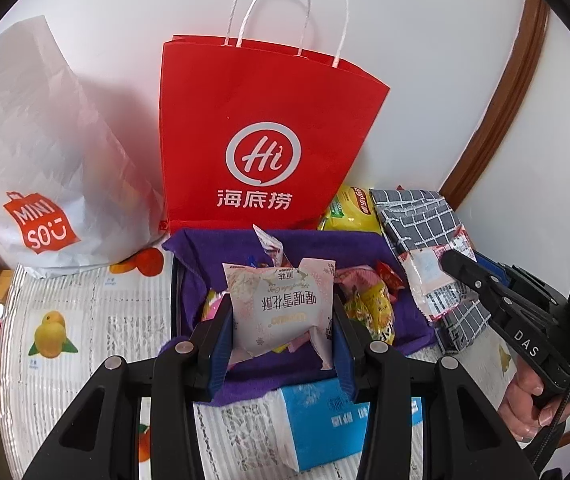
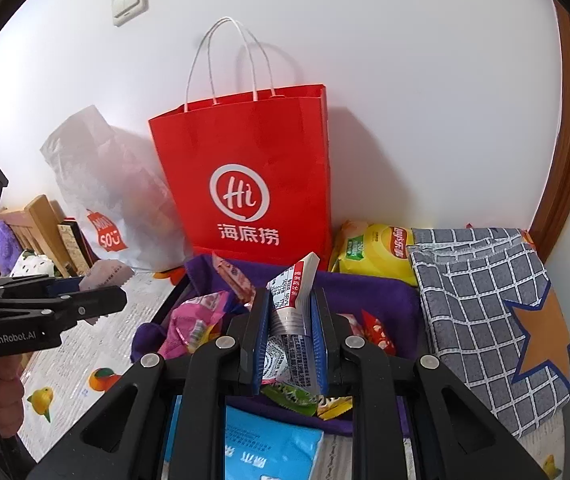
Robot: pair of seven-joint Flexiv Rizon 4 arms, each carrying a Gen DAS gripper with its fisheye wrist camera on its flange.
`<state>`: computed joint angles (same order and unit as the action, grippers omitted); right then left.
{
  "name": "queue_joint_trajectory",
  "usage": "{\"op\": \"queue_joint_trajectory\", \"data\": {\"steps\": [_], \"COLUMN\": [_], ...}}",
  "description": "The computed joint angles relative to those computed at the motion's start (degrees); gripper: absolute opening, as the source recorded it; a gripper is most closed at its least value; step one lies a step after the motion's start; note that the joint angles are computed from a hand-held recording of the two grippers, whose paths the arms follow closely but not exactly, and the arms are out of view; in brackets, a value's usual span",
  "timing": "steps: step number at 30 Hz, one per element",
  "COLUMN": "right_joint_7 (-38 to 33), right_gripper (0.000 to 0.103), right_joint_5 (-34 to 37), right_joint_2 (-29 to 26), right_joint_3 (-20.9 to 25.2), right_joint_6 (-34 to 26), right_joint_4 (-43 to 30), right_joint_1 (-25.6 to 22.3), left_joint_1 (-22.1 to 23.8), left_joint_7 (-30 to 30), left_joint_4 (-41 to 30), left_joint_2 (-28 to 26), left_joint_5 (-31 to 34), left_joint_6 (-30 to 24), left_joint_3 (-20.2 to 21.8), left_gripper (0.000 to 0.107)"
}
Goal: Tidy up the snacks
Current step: 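Lower and open both tools to release the packets onto the towel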
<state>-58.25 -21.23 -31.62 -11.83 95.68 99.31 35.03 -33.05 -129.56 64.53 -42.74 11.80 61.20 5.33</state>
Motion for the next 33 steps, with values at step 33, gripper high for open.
{"op": "queue_joint_trajectory", "data": {"steps": [33], "right_joint_7": [-11.82], "right_gripper": [0.020], "right_joint_5": [4.47], "right_joint_2": [-11.84], "right_joint_3": [19.36], "right_joint_6": [-15.22], "right_joint_4": [-17.25], "right_joint_1": [-14.86], "left_joint_1": [4.04], "left_joint_7": [8.87], "left_joint_4": [-15.88], "left_joint_2": [-13.93], "left_joint_5": [-9.53], "left_joint_6": [-8.19], "left_joint_3": [-3.53], "left_gripper": [0.041]}}
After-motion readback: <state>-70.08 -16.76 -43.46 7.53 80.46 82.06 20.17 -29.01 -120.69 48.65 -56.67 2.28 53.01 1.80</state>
